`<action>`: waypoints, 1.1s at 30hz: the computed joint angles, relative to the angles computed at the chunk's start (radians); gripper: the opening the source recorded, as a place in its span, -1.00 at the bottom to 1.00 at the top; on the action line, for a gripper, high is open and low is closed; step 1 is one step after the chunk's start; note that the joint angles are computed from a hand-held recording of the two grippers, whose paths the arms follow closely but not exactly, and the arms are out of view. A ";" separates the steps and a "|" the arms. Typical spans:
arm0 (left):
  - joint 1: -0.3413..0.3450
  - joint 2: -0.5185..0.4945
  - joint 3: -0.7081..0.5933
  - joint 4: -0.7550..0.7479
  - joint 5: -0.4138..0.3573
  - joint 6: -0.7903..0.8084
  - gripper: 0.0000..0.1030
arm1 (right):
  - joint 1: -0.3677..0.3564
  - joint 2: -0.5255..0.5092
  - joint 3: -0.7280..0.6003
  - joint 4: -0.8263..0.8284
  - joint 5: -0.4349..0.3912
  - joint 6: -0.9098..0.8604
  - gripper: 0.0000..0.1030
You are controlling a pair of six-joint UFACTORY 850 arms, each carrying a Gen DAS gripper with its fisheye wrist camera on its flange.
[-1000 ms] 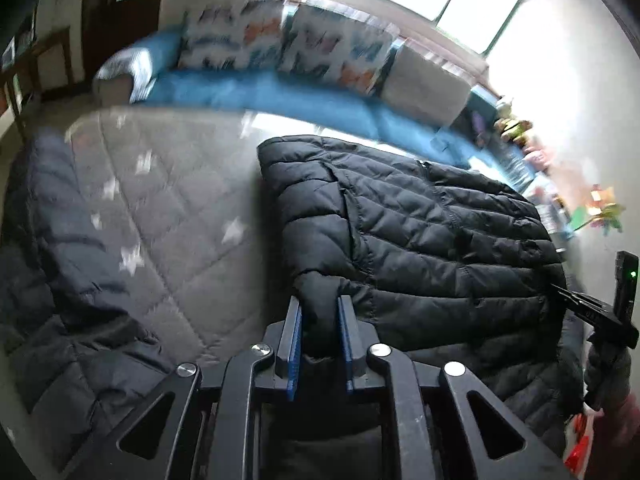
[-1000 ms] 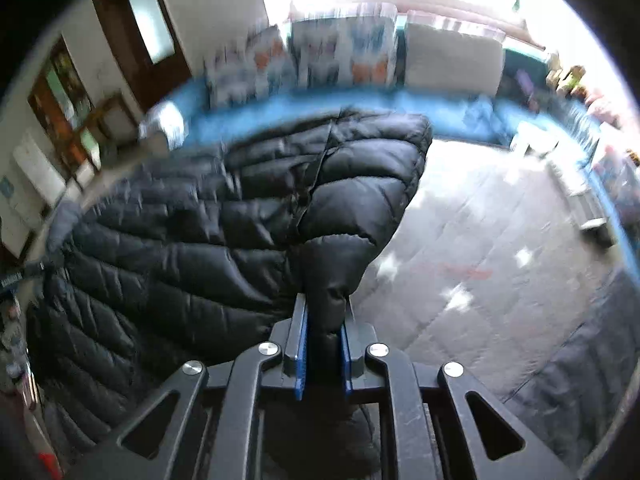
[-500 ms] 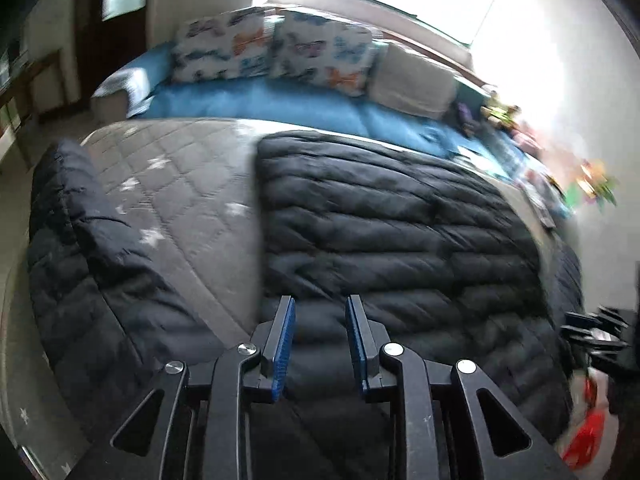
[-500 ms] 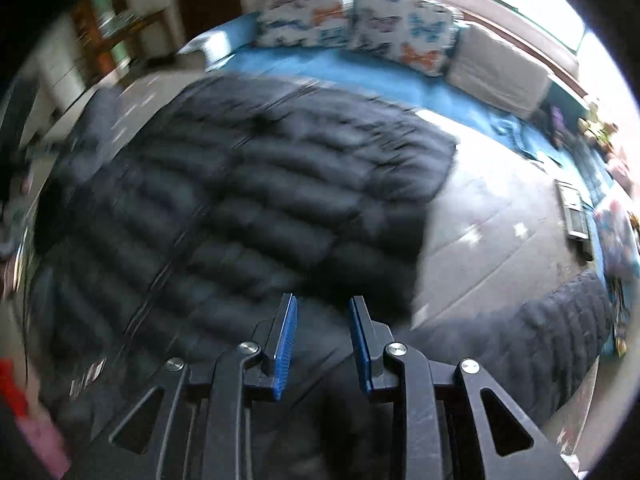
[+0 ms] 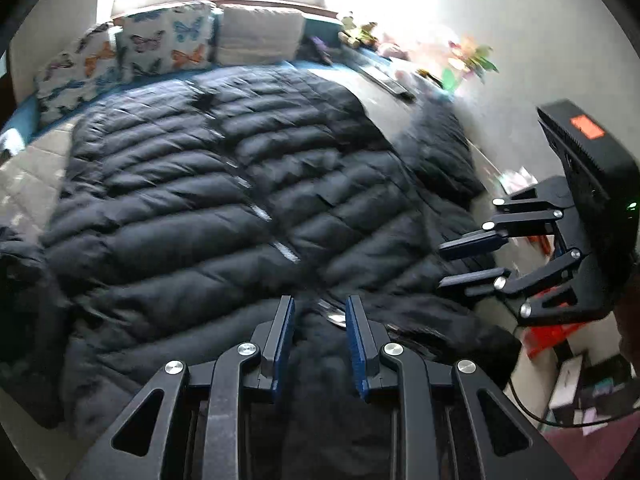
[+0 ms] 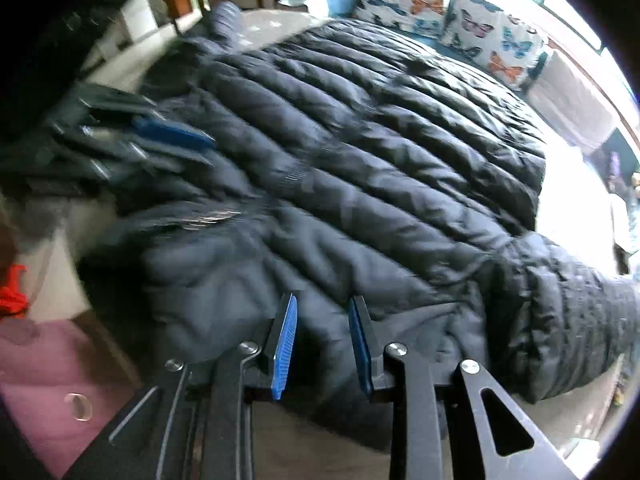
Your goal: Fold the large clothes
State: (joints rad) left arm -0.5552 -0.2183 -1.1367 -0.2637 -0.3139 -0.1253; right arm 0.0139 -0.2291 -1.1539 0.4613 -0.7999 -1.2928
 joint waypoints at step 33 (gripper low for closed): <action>0.007 -0.118 -0.147 0.033 -0.131 -0.131 -0.36 | -0.442 -0.600 -0.678 0.462 -0.069 0.575 -0.07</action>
State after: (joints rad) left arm -0.5477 -0.3367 -1.2839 -0.2311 -0.4448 -0.2563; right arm -0.4278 -0.8290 -1.8320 0.9238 -0.8686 -0.7175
